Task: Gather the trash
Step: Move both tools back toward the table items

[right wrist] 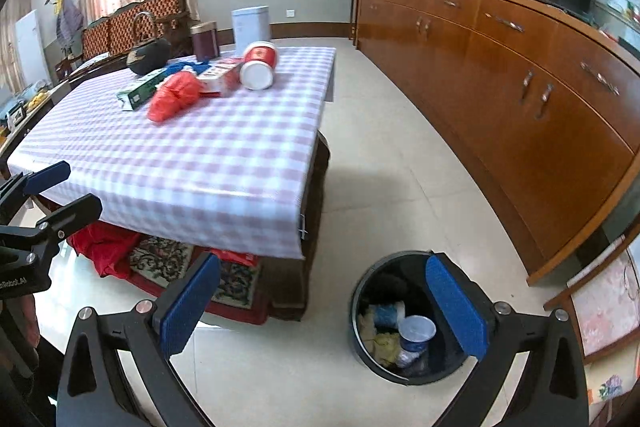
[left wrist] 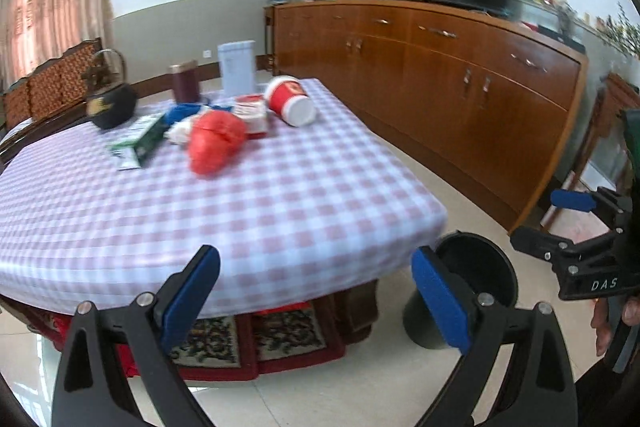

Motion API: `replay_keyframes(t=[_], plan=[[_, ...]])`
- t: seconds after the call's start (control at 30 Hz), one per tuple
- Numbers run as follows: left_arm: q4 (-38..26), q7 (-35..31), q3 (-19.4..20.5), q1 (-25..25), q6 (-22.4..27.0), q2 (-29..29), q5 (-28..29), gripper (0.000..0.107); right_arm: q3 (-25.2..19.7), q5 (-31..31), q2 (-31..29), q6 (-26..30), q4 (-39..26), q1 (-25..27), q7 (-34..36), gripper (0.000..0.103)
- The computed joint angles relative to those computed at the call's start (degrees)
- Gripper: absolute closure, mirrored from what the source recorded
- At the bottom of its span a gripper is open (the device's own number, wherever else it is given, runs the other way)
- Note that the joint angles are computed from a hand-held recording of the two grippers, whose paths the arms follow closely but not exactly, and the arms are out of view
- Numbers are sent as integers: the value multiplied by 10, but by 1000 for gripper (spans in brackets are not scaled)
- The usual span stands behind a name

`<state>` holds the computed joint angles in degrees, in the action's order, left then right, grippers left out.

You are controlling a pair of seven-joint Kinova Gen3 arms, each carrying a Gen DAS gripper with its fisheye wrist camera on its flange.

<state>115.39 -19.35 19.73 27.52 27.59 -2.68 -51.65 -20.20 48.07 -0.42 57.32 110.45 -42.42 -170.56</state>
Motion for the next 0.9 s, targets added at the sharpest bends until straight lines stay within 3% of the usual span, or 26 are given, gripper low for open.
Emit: replay_keyframes(t=[0.57, 0.9], plan=[[24, -68, -8, -112, -34, -40, 43, 12, 46, 65, 88, -37, -110, -51, 19, 0], [-33, -116, -53, -133, -63, 23, 48, 16, 100, 49, 151, -75, -199, -46, 99, 0]])
